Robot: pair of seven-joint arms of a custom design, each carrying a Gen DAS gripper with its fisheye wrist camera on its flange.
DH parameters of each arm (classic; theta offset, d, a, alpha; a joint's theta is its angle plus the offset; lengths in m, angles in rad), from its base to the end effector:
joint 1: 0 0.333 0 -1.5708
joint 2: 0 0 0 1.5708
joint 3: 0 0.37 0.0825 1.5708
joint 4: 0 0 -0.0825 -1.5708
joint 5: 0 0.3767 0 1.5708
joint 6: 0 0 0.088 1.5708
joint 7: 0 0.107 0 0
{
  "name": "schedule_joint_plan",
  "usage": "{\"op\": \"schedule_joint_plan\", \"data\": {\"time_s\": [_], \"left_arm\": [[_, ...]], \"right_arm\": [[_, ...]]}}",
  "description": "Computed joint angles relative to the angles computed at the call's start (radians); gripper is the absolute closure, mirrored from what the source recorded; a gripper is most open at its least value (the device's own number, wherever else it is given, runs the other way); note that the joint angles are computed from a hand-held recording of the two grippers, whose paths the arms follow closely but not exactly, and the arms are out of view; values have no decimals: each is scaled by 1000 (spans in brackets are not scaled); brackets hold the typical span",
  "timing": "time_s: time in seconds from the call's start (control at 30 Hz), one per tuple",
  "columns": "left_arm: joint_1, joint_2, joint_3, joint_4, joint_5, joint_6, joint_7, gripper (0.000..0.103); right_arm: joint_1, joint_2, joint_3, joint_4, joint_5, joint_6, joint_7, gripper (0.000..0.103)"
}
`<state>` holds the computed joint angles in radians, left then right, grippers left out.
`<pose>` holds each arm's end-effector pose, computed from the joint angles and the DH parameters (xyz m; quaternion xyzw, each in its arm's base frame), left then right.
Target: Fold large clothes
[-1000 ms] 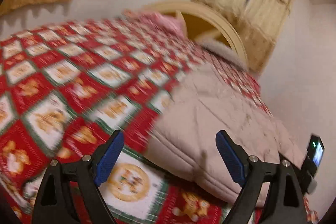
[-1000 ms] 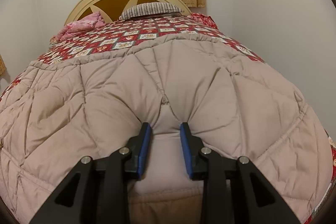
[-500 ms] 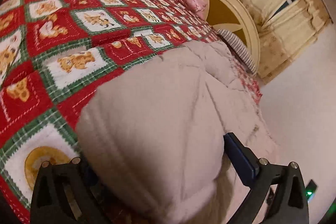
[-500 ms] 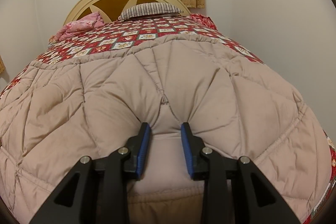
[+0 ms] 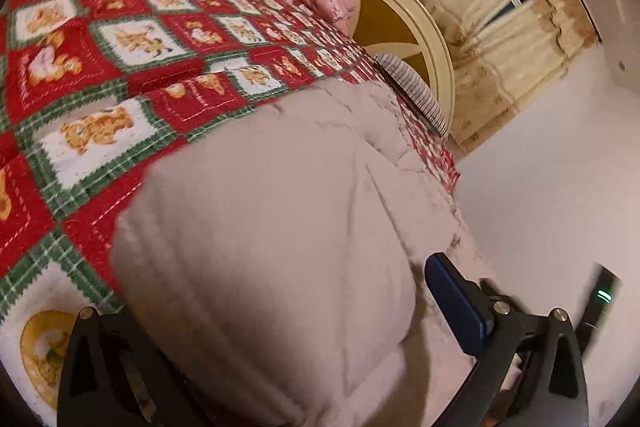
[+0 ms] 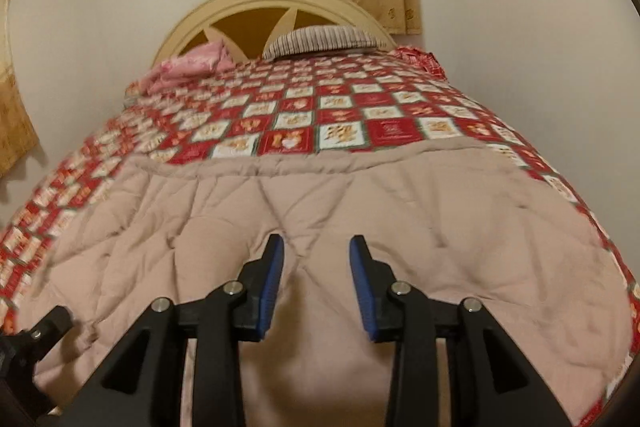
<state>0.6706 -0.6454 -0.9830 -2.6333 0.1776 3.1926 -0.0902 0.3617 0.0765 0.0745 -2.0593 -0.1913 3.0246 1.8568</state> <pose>0.3844 -0.2038 0.5099 -0.8323 0.2447 -0.4555 0.1999 0.5480 0.2696 0.5635 -0.7333 0.5258 -0.2204 0.3704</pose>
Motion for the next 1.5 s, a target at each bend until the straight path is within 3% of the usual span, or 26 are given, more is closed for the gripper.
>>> {"op": "schedule_joint_plan", "data": {"time_s": [0.03, 0.1, 0.13, 0.17, 0.23, 0.27, 0.33, 0.43, 0.53, 0.6, 0.67, 0.77, 0.87, 0.97, 1.07, 1.23, 1.37, 1.5], "left_arm": [[13, 6, -8, 2, 11, 18, 10, 2], [48, 12, -30, -8, 15, 102, 32, 2], [64, 12, -41, -16, 8, 144, 46, 8], [77, 17, -51, -21, -2, 180, 57, 15], [94, 63, -61, -31, -12, 287, 92, 47], [99, 82, -63, -38, -16, 339, 111, 53], [76, 121, -32, -51, -12, 430, 155, 69], [-9, 155, 59, -68, 9, 504, 209, 75], [-107, 125, 161, -98, 22, 524, 245, 77], [-169, 80, 225, -124, 16, 502, 261, 77], [-258, 19, 328, -151, 37, 438, 289, 77], [-384, -93, 469, -168, 71, 272, 360, 77], [-438, -216, 534, -175, 68, 125, 434, 76], [-437, -294, 531, -150, 62, -7, 504, 76], [-416, -307, 500, -124, 45, -43, 549, 76], [-359, -235, 413, -35, 51, -51, 625, 76], [-321, -172, 350, 57, 83, -73, 689, 76], [-295, -102, 287, 129, 120, -91, 730, 76]], "right_arm": [[8, 27, -2, 21, -17, -44, 11, 65], [21, 48, -20, 22, -62, -23, 38, 65], [14, 51, -12, 27, -42, -30, 20, 65], [-2, 55, 6, 30, 3, -34, -20, 65], [-24, 58, 33, 32, 86, -37, -84, 65], [-23, 59, 34, 36, 104, -43, -95, 65], [-2, 59, 15, 46, 84, -73, -74, 65], [46, 45, -17, 66, -31, -161, 26, 64], [70, 22, -12, 60, -115, -203, 127, 64], [70, 3, 15, 35, -81, -191, 136, 64], [78, -13, 40, 11, -43, -174, 142, 64], [99, -24, 85, -7, 66, -153, 110, 64], [115, -25, 162, -8, 425, -128, -133, 64], [119, -18, 225, 30, 909, -182, -514, 64], [125, -9, 213, 66, 1170, -285, -718, 64], [100, -2, 148, 93, 1377, -496, -851, 68], [47, -7, 92, 115, 1388, -706, -829, 70], [-15, -103, 31, 20, 1504, -761, -916, 70]]}}
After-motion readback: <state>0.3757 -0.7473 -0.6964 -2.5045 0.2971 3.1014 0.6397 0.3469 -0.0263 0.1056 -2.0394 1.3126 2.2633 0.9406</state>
